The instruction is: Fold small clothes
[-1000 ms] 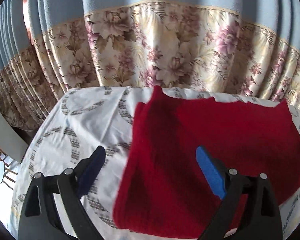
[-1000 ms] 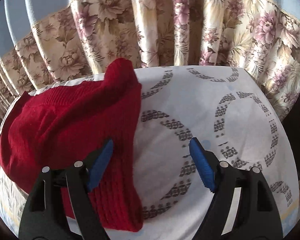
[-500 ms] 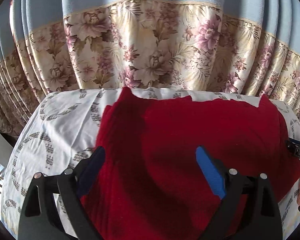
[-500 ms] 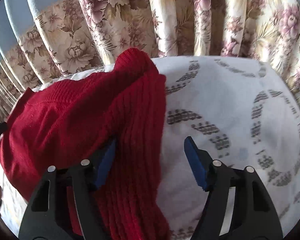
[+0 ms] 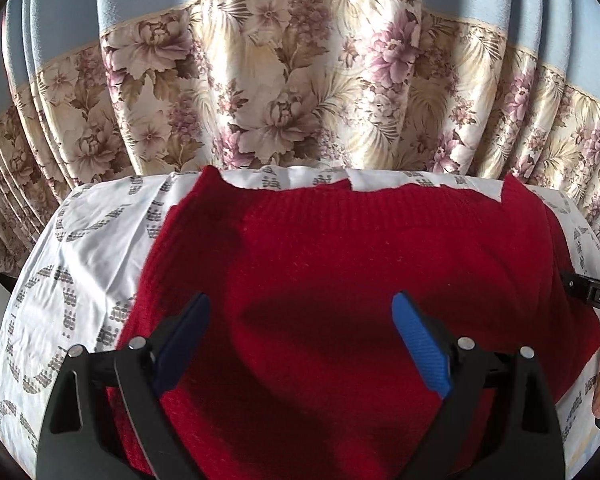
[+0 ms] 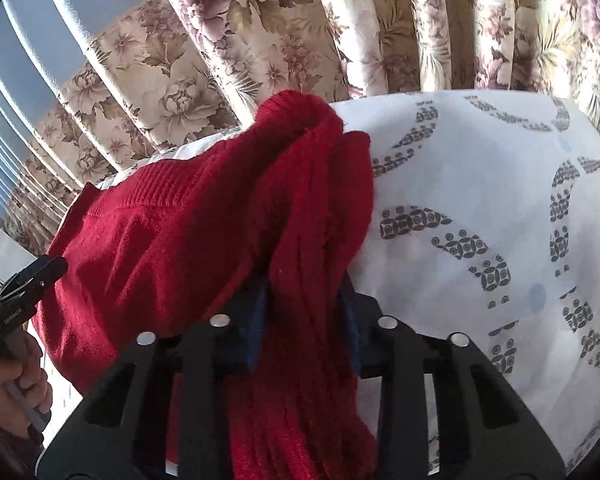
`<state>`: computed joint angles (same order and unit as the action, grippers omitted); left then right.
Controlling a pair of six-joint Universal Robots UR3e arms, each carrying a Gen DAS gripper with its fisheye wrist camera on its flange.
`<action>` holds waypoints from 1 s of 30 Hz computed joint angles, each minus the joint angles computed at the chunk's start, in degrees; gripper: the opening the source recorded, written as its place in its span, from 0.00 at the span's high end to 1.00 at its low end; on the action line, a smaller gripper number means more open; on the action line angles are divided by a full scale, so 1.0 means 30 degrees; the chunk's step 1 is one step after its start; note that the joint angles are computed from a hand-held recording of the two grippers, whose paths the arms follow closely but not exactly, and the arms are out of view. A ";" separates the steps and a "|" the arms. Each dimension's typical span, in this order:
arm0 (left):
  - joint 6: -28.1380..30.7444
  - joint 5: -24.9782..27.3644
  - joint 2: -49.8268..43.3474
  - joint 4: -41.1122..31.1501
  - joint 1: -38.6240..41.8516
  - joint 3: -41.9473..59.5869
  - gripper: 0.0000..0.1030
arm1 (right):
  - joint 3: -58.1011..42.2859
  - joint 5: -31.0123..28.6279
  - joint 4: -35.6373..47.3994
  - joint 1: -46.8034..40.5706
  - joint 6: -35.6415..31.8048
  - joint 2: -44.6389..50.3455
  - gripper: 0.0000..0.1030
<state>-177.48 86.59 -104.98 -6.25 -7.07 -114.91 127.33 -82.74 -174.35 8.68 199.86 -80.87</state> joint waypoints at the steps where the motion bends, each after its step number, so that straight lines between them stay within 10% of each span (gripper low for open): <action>1: -0.0005 0.0043 -0.0039 -0.0057 -0.0146 0.0079 0.11 | -0.0012 -0.0308 -0.0115 0.0197 0.0090 -0.0020 0.73; 19: -0.0273 0.1919 -0.5173 -0.2637 -0.3683 0.6070 0.07 | -0.2913 0.0566 0.2300 0.1254 0.1547 -0.3000 0.75; 30: 0.1513 -0.0002 0.0201 -0.2265 0.0363 0.2004 0.07 | -0.9247 -0.1919 0.4266 0.4799 0.4554 0.0148 0.75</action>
